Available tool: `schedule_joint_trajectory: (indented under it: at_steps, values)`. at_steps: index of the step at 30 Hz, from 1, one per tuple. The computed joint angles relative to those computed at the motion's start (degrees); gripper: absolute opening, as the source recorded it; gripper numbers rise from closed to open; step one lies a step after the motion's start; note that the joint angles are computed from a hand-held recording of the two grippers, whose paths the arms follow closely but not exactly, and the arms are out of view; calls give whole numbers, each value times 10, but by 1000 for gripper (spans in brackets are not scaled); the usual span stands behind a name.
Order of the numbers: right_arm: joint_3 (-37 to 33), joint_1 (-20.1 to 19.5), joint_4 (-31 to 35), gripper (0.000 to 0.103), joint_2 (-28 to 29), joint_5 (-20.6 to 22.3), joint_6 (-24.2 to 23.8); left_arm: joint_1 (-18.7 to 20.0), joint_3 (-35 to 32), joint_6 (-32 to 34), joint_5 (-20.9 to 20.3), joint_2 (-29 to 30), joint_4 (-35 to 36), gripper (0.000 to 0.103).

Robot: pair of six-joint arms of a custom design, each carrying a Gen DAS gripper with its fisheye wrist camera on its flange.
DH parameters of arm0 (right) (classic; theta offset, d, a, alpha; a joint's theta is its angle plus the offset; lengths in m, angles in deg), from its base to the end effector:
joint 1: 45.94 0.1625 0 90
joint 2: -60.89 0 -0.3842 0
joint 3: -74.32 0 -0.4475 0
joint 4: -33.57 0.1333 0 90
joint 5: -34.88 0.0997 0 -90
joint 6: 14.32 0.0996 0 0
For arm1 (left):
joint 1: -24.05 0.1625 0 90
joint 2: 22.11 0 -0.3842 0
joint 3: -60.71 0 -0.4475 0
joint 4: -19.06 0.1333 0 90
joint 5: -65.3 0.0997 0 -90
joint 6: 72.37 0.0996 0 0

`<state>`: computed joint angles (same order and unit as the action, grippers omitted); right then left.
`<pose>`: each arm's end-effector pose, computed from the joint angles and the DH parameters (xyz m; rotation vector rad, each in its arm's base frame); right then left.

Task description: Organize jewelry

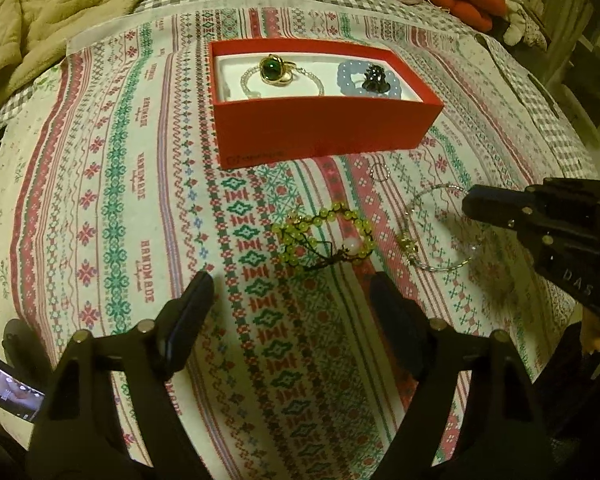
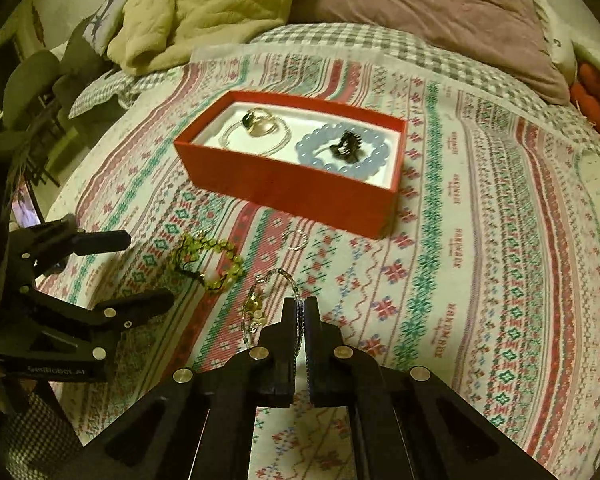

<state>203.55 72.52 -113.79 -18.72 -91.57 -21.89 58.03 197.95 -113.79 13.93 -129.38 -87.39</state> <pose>0.2886 -0.3768 0.1336 0.7264 -2.4153 0.3183 -0.1829 -0.3590 0.2069 0.4186 2.4541 -0.4606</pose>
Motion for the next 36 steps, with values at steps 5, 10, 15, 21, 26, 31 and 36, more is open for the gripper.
schedule_joint_trajectory:
  at_steps: [5, 10, 15, 21, 26, 31, 36]
  values:
    - [3, -6, -4, 3, -13, -5, 5, 10, -3, 6, 2, -1, -15, 61]
    - [6, -13, -4, 3, -24, -8, 11, 25, -7, 19, 13, 9, -28, 49]
    - [6, -19, 2, 3, -28, -9, 14, 36, -11, 39, 21, 38, -39, 42]
    - [6, -23, 10, 3, -30, -7, 15, 28, -8, 85, 9, 61, -51, 42]
    - [5, -24, 11, 3, -30, -8, 15, 25, -8, 77, 12, 69, -53, 12]
    - [6, -24, 7, 3, -31, -7, 15, 26, -7, 71, -1, 61, -56, 10]
    - [6, -23, 3, 3, -37, -3, 16, 21, 0, 61, -18, 31, -52, 10]
